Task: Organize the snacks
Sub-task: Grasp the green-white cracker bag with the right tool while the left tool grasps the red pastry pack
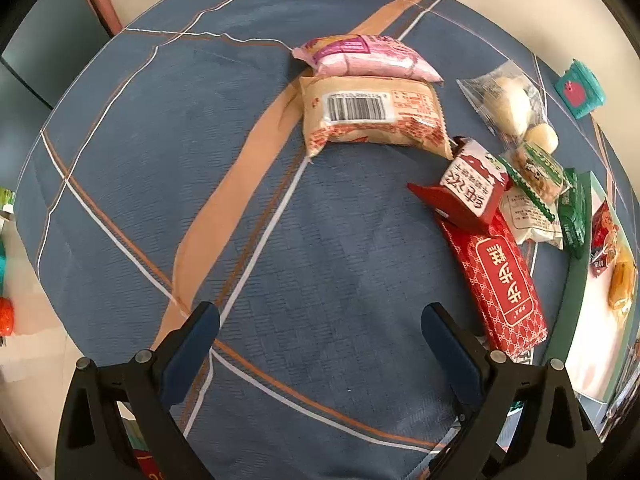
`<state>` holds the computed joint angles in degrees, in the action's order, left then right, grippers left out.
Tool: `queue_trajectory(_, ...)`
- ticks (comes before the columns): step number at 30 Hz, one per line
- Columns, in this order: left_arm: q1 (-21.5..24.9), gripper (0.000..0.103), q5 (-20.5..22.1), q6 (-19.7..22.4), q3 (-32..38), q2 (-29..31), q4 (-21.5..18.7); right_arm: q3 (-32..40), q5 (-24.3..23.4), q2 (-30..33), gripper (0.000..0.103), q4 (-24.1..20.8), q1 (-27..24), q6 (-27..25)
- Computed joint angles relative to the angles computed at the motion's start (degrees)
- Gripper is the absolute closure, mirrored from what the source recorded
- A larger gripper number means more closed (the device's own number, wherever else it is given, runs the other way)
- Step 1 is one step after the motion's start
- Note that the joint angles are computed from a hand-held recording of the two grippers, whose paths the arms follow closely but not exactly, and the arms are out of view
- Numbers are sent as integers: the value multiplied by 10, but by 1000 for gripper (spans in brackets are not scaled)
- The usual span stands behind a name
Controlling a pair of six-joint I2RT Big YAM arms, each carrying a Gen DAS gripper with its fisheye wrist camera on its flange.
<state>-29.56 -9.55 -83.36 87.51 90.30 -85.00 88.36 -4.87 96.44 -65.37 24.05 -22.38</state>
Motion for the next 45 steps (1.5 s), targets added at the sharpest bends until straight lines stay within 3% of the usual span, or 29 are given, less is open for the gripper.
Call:
queue_trajectory(15,-5,2,0,7,43,46,7,-27,0,-43,50,-35,-39,-37)
queue_trajectory(23,-8,2,0,11,71,66,8,-11,-28,-52,50,-49,-67,-42)
queue_trajectory(30,-6,2,-13,41,124,99,10,39,-56,-40,50,-45,-96,-15)
queue_trajectory(34,-4,2,-20,63,158,121,20,70,-45,-27,50,-38,-110,2)
queue_trajectory(40,2,2,-4,98,220,176,26,118,-54,6,50,-56,-142,37)
queue_trajectory(45,5,2,12,117,296,239,5,141,-59,21,50,-71,-153,53)
